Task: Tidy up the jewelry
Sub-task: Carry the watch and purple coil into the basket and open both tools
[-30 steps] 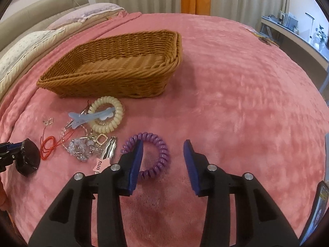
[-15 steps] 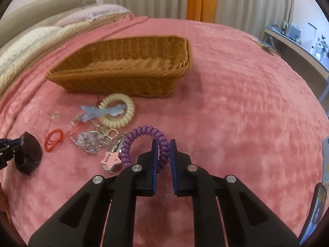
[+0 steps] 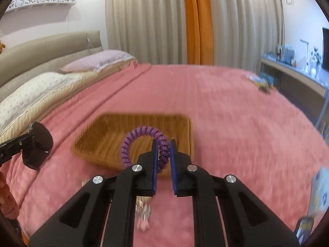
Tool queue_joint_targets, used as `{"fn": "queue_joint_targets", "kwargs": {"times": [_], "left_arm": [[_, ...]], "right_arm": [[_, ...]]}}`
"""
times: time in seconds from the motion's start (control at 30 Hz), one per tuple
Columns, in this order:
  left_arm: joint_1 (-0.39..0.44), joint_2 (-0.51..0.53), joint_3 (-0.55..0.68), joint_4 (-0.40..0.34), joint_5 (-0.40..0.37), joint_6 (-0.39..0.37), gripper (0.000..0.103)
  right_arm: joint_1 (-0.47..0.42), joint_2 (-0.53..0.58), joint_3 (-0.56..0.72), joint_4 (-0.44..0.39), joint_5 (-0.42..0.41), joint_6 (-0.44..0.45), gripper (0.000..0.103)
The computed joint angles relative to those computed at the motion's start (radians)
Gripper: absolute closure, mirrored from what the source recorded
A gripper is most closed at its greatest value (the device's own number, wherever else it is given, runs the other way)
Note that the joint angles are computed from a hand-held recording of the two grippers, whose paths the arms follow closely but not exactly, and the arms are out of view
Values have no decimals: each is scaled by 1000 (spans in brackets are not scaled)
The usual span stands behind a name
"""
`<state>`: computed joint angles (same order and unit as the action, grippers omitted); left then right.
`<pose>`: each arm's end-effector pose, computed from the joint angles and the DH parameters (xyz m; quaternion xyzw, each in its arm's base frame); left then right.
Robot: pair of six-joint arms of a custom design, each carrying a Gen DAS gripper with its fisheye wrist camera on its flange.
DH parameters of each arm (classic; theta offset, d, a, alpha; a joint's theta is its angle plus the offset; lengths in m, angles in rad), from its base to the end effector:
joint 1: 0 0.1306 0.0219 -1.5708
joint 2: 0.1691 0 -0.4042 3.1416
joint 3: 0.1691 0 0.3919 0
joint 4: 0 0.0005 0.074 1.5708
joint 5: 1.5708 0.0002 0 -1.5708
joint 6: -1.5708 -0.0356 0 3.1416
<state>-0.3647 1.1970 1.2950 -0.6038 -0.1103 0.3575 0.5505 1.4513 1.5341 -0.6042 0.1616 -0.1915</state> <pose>0.3986 -0.1485 0.5115 -0.0249 0.8603 -0.1347 0.4910 0.4524 0.2704 0.5122 -0.1142 0.8560 0.1159 0.4907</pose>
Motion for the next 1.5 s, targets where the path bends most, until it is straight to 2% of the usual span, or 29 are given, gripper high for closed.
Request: {"fn": "queue_joint_targets", "kwargs": {"times": [0.2, 0.33, 0.47, 0.5, 0.57, 0.67, 0.77, 0.97, 1.0, 1.03, 1.07, 1.13, 1.2, 1.3, 1.43, 1.5], "left_arm": [[50, 161, 147, -10, 25, 8, 89], [69, 264, 212, -38, 13, 11, 89], [91, 331, 239, -58, 57, 33, 88], [90, 348, 247, -69, 45, 34, 87], [90, 373, 260, -91, 27, 32, 87], [106, 398, 263, -109, 75, 44, 87], [111, 402, 259, -115, 76, 44, 87], [109, 408, 273, -139, 68, 25, 84], [111, 403, 271, -140, 75, 25, 79], [112, 398, 268, -138, 79, 25, 66], [109, 392, 264, -131, 72, 27, 58], [106, 359, 240, -109, 53, 20, 56], [110, 318, 213, -87, 78, 25, 55], [108, 250, 165, -51, 80, 17, 51], [91, 128, 76, -12, 64, 16, 47], [79, 70, 27, 2, 65, 23, 44]], "right_arm": [[-6, 171, 214, -78, -16, 3, 94], [-16, 293, 349, -171, -30, 1, 94], [-27, 401, 467, -283, -60, -12, 94], [-31, 424, 492, -309, -70, -13, 94], [-38, 463, 532, -358, -99, -16, 94], [-37, 495, 558, -397, -102, -13, 94], [-41, 508, 562, -419, -131, -27, 94], [-59, 480, 507, -388, -191, -54, 93], [-62, 471, 494, -376, -195, -59, 93], [-64, 457, 476, -362, -199, -65, 93], [-68, 444, 461, -351, -213, -72, 93], [-75, 412, 424, -317, -248, -83, 93], [-77, 363, 369, -281, -255, -80, 91], [-73, 293, 306, -237, -263, -72, 82], [-62, 179, 195, -158, -252, -55, 55], [-51, 116, 131, -117, -232, -41, 55]]}}
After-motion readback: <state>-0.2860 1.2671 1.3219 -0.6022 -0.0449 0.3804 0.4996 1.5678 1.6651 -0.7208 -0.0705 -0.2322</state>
